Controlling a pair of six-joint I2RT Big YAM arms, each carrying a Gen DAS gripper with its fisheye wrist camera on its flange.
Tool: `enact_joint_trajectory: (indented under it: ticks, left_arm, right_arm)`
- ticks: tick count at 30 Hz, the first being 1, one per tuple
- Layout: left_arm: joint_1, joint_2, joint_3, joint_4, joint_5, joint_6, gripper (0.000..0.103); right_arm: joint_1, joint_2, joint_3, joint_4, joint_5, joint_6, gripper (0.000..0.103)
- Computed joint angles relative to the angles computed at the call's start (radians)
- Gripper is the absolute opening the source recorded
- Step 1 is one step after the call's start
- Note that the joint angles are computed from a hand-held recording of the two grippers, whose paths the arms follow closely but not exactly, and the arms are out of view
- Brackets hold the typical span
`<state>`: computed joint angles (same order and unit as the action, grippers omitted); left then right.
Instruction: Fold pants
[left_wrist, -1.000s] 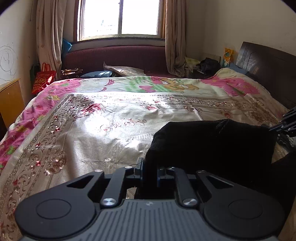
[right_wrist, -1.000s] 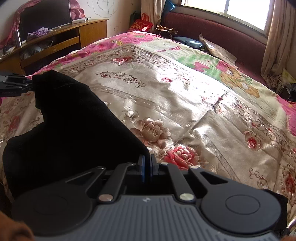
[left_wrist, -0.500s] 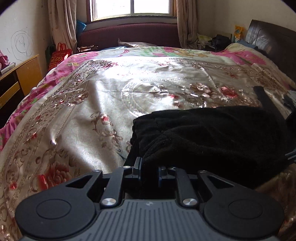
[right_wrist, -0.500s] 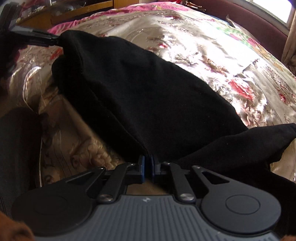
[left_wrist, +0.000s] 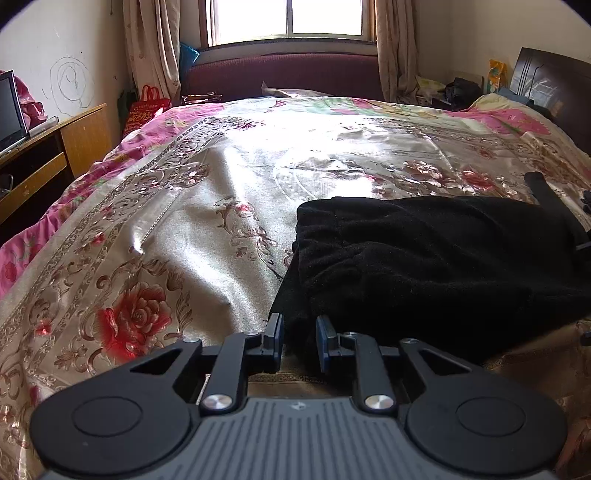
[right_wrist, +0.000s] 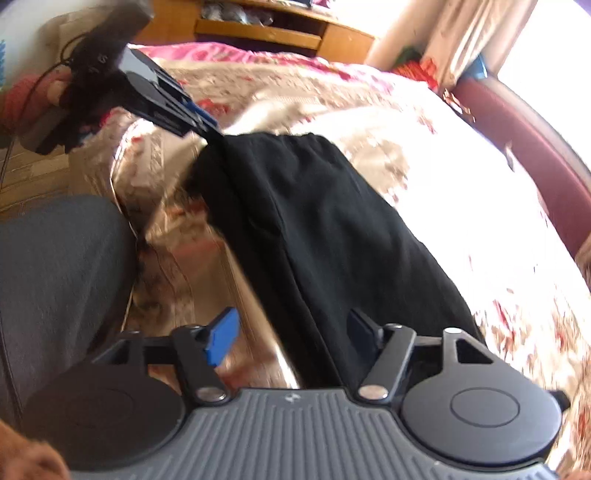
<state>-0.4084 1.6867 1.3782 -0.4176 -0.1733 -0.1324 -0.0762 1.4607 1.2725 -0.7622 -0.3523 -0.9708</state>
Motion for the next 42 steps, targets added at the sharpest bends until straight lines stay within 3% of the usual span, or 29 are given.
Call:
enact_joint_trajectory:
  ticks: [4, 7, 8, 9, 10, 11, 14, 18, 22, 25, 29, 33, 35, 41, 42]
  left_arm:
    - [-0.004, -0.028, -0.026, 0.004, -0.005, 0.048, 0.043]
    - [-0.002, -0.054, -0.048, 0.001, -0.009, 0.064, 0.044]
    - [-0.001, -0.06, -0.053, 0.001, -0.003, 0.064, 0.044]
    - [0.0, -0.07, -0.062, 0.006, 0.009, 0.072, 0.044]
    - [-0.002, -0.075, -0.066, 0.011, 0.011, 0.083, 0.044]
    - [-0.009, -0.079, -0.07, 0.022, -0.001, 0.11, 0.045]
    - [-0.021, -0.071, -0.062, 0.054, -0.008, 0.166, 0.045]
    - [-0.025, -0.038, -0.031, 0.13, -0.023, 0.217, 0.045]
    - [-0.028, -0.009, -0.008, 0.161, -0.076, 0.266, 0.045]
    - [-0.021, -0.013, -0.02, 0.164, -0.097, 0.255, 0.045]
    - [-0.01, 0.004, -0.014, 0.056, -0.09, 0.223, 0.045]
    - [-0.026, -0.008, -0.029, 0.001, -0.127, 0.228, 0.045]
    - [-0.029, -0.025, -0.036, -0.014, -0.136, 0.219, 0.045]
    - [-0.048, -0.062, -0.023, -0.05, -0.21, 0.223, 0.045]
    - [-0.05, -0.061, -0.018, -0.05, -0.214, 0.217, 0.045]
  right_arm:
    - [0.102, 0.058, 0.019, 0.121, -0.038, 0.089, 0.068]
    - [0.181, 0.122, 0.046, 0.211, 0.015, 0.13, 0.067]
    - [0.199, 0.14, 0.049, 0.242, 0.043, 0.122, 0.065]
    - [0.216, 0.161, 0.056, 0.266, 0.072, 0.114, 0.05]
    - [0.224, 0.182, 0.079, 0.255, 0.088, 0.119, 0.022]
    - [0.224, 0.206, 0.12, 0.205, 0.082, 0.16, 0.014]
    - [0.195, 0.266, 0.263, 0.026, -0.011, 0.375, 0.009]
    - [0.157, 0.308, 0.393, -0.103, -0.135, 0.577, 0.009]
    - [0.159, 0.322, 0.44, -0.118, -0.203, 0.674, 0.009]
    - [0.181, 0.306, 0.411, -0.078, -0.193, 0.658, 0.009]
    - [0.203, 0.324, 0.381, -0.127, -0.161, 0.604, 0.01]
    - [0.211, 0.317, 0.312, -0.089, -0.128, 0.556, 0.017]
    - [0.2, 0.297, 0.293, -0.078, -0.151, 0.552, 0.02]
    - [0.129, 0.191, 0.207, 0.006, -0.262, 0.555, 0.039]
    - [0.12, 0.179, 0.191, 0.02, -0.261, 0.547, 0.047]
